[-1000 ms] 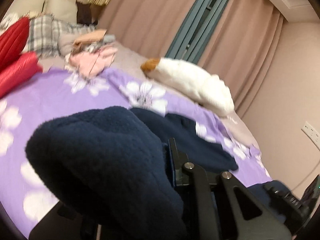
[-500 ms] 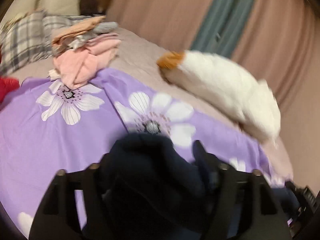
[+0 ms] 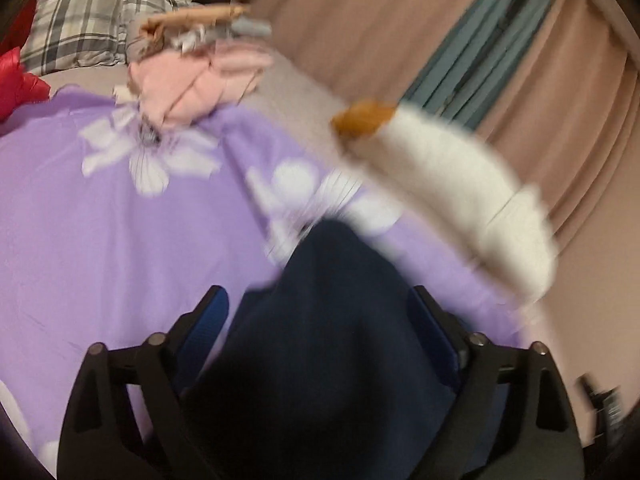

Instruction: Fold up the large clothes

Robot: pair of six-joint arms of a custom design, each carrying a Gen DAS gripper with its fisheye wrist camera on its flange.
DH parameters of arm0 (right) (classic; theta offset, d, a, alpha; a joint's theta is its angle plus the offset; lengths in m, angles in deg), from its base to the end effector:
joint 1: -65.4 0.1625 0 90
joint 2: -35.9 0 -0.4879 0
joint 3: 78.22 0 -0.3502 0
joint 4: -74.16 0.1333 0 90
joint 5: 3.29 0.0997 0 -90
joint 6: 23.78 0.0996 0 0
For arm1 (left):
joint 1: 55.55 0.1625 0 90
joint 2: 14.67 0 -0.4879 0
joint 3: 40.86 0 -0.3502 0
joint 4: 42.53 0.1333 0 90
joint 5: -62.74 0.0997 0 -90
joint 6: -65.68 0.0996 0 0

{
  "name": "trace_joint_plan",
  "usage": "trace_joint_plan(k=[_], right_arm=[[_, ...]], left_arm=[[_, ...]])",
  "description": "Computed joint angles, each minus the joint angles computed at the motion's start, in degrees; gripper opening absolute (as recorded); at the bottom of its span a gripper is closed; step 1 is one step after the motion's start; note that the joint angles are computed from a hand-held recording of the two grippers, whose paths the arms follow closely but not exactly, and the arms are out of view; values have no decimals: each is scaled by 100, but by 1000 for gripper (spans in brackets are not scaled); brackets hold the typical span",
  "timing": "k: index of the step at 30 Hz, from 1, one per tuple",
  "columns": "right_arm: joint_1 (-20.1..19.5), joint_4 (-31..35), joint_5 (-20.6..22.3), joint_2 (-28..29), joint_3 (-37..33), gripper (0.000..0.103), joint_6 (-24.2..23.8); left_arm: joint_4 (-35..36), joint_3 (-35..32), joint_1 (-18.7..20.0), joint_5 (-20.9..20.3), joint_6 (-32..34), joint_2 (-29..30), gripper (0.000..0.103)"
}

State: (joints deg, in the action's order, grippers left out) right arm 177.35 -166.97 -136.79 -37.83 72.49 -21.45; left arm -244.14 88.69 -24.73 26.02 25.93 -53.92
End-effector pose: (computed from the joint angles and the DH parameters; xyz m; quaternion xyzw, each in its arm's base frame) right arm 0.1768 -0.2655 0.3658 -0.0939 -0.7683 0.6096 0.1713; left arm -0.3120 -0.4344 0.1018 0.0665 0.8798 -0.4423 0.1608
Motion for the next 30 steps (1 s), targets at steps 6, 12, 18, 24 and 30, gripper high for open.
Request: trace_joint_plan(k=[6,12,18,24,30], right_arm=[[-1067,1330,256,129,-73,61,679],[-558,1231,-692,428,-198,70,642],[-903,1085,-283,389,-86,74,641],[-1063,974,10,368,-12,78,575],[-756,1023,-181,192,260,79,539]], left_arm=[[98,-73,256,-98,-235,233,84],[141,-29,270,-204,-337,191,86],[92,-7,300,-232,-343,181,88],[-304,84,359,-419,-301,215,92],[569,338,265,-776,-786,-294,95]])
